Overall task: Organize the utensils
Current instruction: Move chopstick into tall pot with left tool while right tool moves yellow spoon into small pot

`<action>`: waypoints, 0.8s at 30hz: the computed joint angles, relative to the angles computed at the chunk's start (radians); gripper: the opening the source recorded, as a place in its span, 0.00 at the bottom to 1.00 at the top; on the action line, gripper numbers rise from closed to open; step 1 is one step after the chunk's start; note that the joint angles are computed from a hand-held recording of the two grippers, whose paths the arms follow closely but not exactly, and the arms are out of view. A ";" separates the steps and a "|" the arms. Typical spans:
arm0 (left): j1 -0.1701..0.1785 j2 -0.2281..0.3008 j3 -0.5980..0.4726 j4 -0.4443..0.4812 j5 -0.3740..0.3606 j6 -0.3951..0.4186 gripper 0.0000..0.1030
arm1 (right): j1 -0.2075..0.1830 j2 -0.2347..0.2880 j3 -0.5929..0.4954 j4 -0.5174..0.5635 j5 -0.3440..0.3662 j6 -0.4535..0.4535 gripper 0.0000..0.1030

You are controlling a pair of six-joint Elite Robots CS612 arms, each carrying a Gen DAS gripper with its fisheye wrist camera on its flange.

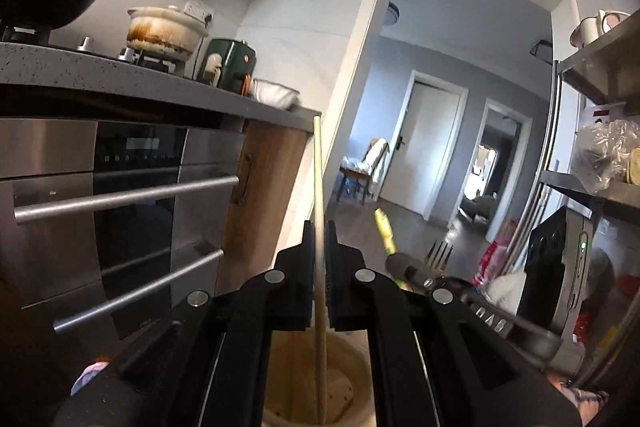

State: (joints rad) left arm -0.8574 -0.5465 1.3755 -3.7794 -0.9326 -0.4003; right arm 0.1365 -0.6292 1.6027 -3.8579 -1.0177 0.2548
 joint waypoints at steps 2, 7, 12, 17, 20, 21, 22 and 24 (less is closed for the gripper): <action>-0.003 0.011 -0.013 0.010 0.025 0.007 0.05 | 0.011 0.005 0.001 0.006 -0.034 -0.039 0.10; -0.013 0.014 -0.002 0.030 0.059 0.045 0.05 | 0.018 0.006 0.020 0.017 -0.067 -0.131 0.10; -0.029 -0.010 0.056 0.026 0.077 0.062 0.05 | 0.012 -0.004 0.053 0.011 -0.065 -0.168 0.10; -0.045 -0.040 0.110 0.100 0.113 0.005 0.05 | 0.006 -0.022 0.105 0.027 -0.079 -0.205 0.10; -0.048 -0.046 0.128 0.117 0.119 -0.034 0.05 | 0.002 -0.026 0.121 0.039 -0.063 -0.212 0.10; -0.049 -0.046 0.131 0.125 0.124 -0.038 0.05 | 0.003 -0.025 0.123 0.039 -0.062 -0.214 0.10; -0.051 -0.046 0.132 0.130 0.132 -0.038 0.05 | 0.003 -0.024 0.123 0.040 -0.060 -0.217 0.10; -0.052 -0.046 0.131 0.144 0.136 -0.034 0.05 | 0.004 -0.025 0.121 0.053 -0.057 -0.225 0.10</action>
